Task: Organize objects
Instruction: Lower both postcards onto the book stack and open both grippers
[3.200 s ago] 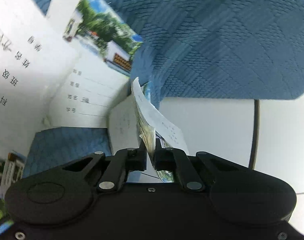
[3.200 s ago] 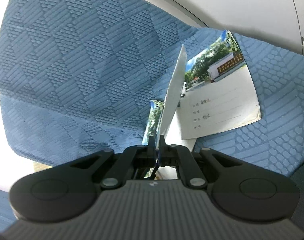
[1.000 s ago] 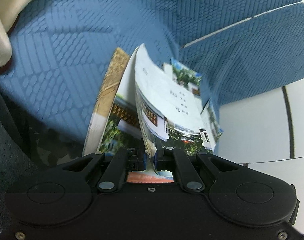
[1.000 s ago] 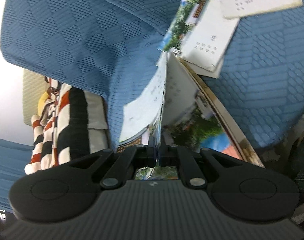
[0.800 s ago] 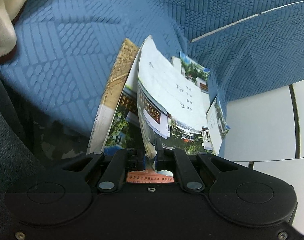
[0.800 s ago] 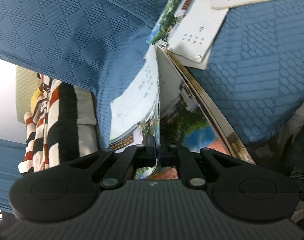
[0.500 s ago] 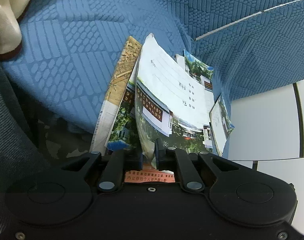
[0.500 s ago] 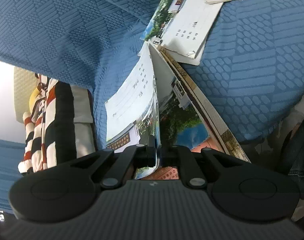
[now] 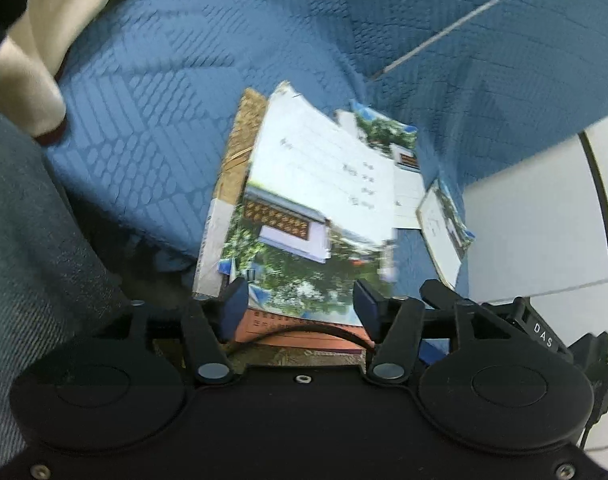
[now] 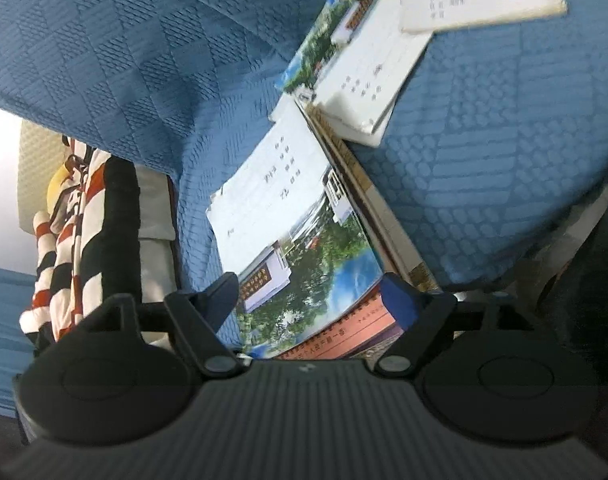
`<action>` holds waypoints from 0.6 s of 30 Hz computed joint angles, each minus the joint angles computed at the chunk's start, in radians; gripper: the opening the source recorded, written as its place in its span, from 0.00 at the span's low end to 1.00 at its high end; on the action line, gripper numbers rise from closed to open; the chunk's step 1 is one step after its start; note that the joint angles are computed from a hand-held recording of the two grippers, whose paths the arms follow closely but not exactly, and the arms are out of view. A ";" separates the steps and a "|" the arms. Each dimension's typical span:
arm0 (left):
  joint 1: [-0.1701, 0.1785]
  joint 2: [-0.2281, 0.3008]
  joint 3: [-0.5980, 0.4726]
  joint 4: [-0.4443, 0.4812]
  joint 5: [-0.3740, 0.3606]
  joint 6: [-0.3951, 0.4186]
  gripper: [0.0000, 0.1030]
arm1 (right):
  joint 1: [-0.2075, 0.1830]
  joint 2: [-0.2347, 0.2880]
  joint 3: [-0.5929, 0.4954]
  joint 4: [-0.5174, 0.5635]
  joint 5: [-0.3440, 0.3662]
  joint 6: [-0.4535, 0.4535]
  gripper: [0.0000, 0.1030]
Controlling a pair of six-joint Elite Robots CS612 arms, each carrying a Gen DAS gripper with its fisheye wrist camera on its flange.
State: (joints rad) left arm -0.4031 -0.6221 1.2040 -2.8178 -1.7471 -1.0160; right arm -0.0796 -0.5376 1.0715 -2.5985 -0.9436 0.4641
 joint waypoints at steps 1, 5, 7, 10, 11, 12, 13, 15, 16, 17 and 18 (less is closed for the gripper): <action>-0.004 -0.007 0.003 0.003 0.016 0.023 0.57 | -0.002 -0.007 0.008 -0.013 -0.002 -0.014 0.78; -0.023 -0.036 0.004 0.020 0.077 0.119 0.62 | -0.006 -0.041 0.046 -0.085 -0.040 -0.072 0.78; -0.030 -0.046 0.003 0.014 0.097 0.148 0.64 | -0.008 -0.058 0.062 -0.124 -0.058 -0.095 0.78; -0.042 -0.057 0.000 -0.012 0.116 0.181 0.66 | -0.011 -0.083 0.087 -0.182 -0.086 -0.136 0.78; -0.045 -0.060 -0.002 -0.022 0.116 0.195 0.67 | -0.011 -0.091 0.096 -0.199 -0.095 -0.152 0.78; -0.049 -0.064 -0.004 -0.029 0.119 0.210 0.67 | -0.012 -0.101 0.107 -0.213 -0.103 -0.170 0.78; -0.053 -0.065 -0.007 -0.032 0.127 0.226 0.69 | -0.014 -0.108 0.113 -0.222 -0.106 -0.179 0.78; -0.063 -0.073 -0.013 -0.035 0.144 0.271 0.72 | -0.017 -0.123 0.131 -0.247 -0.109 -0.192 0.78; -0.067 -0.076 -0.016 -0.039 0.147 0.288 0.73 | -0.019 -0.131 0.140 -0.262 -0.115 -0.198 0.78; -0.071 -0.079 -0.018 -0.044 0.150 0.299 0.74 | -0.020 -0.138 0.151 -0.280 -0.122 -0.204 0.78; -0.075 -0.081 -0.019 -0.048 0.156 0.311 0.77 | -0.020 -0.145 0.161 -0.294 -0.130 -0.210 0.78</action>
State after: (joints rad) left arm -0.4783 -0.7036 1.1851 -2.8654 -1.5912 -0.7047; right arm -0.1000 -0.6824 1.2325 -2.8929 -1.0739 0.2541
